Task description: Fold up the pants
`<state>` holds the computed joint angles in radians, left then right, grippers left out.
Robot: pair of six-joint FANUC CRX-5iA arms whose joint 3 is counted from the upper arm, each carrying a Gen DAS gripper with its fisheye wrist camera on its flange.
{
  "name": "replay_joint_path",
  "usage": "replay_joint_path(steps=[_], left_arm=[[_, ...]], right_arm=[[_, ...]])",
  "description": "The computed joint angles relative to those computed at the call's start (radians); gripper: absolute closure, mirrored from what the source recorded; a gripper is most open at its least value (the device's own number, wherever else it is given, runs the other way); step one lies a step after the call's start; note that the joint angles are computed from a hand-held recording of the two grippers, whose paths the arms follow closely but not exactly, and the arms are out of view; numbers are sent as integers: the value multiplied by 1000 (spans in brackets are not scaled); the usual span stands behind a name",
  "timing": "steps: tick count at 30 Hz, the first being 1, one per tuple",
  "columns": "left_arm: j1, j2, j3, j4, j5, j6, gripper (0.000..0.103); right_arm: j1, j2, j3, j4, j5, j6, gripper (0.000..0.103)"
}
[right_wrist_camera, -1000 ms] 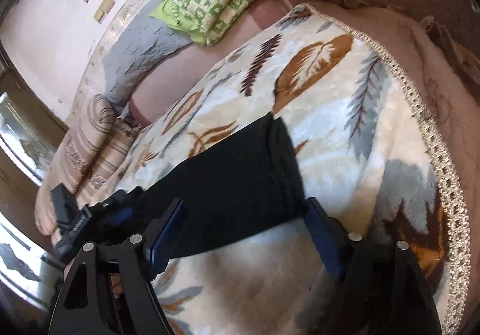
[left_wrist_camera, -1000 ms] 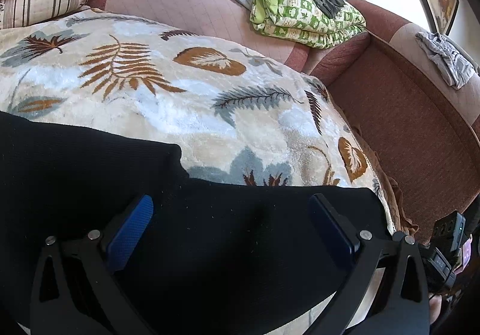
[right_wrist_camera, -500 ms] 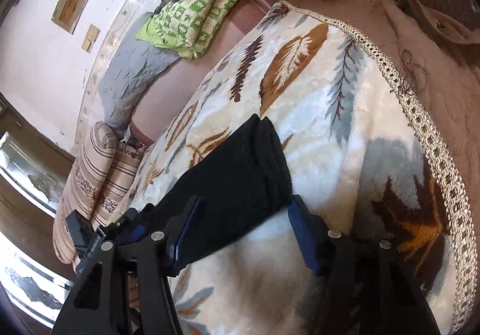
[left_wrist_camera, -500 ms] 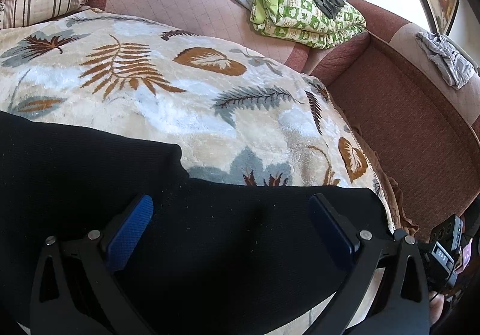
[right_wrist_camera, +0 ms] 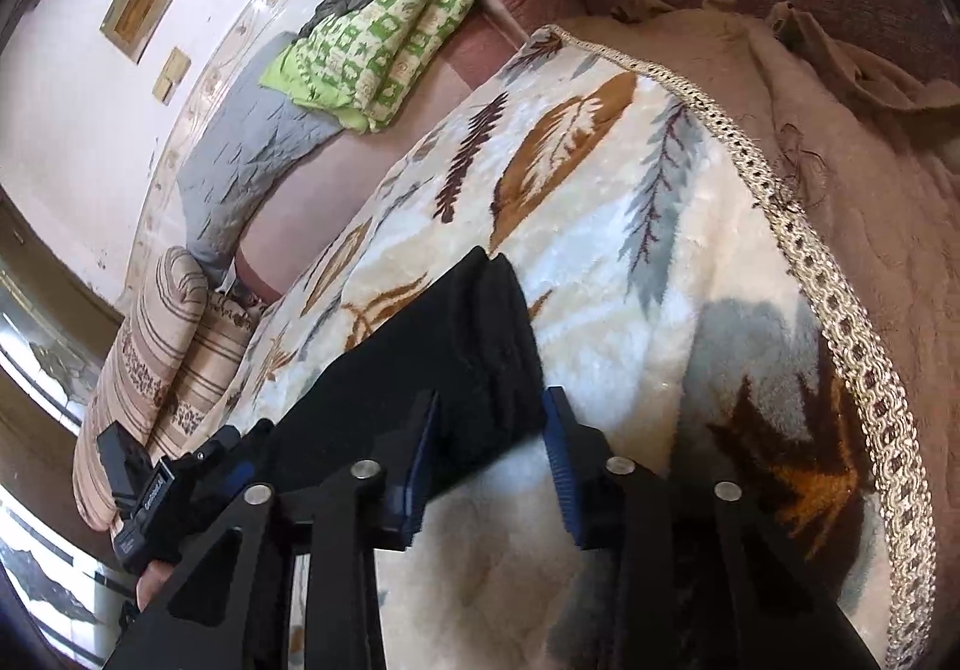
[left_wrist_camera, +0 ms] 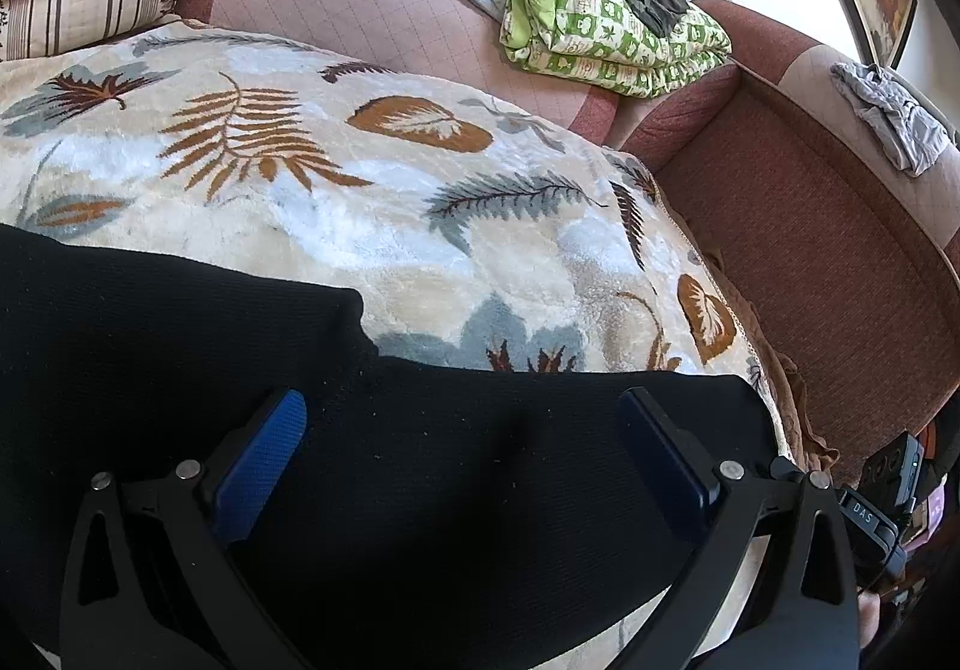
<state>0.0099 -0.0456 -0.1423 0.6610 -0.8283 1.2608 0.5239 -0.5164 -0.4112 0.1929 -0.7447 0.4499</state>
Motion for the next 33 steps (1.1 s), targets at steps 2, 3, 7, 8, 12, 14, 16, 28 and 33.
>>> replay_joint_path(steps=[2, 3, 7, 8, 12, 14, 16, 28, 33], left_arm=[[0, -3, -3, 0, 9, -2, 0], [0, -5, -2, -1, 9, -1, 0], [0, -11, 11, -39, 8, 23, 0], [-1, -10, 28, -72, -3, 41, 0], [-16, -10, 82, -206, -21, 118, 0], [-24, -13, 104, -274, -25, 155, 0], [-31, -13, 125, -338, -37, 193, 0], [-21, -3, 148, -384, -83, 243, 0], [-30, 8, 165, -417, -107, 263, 0]], right_arm=[[-12, -1, 2, -21, 6, 4, 75], [-28, -2, 6, -58, 16, 22, 76], [-54, 3, 16, -105, 16, 32, 88], [-50, 7, 19, -99, 9, 35, 90], [-13, 14, 13, -13, -13, 8, 92], [53, 35, 11, 136, -76, -17, 92], [133, 63, 2, 310, -151, -22, 92], [159, 104, 47, 318, -236, -13, 92], [114, 94, 61, 218, -205, -43, 92]])
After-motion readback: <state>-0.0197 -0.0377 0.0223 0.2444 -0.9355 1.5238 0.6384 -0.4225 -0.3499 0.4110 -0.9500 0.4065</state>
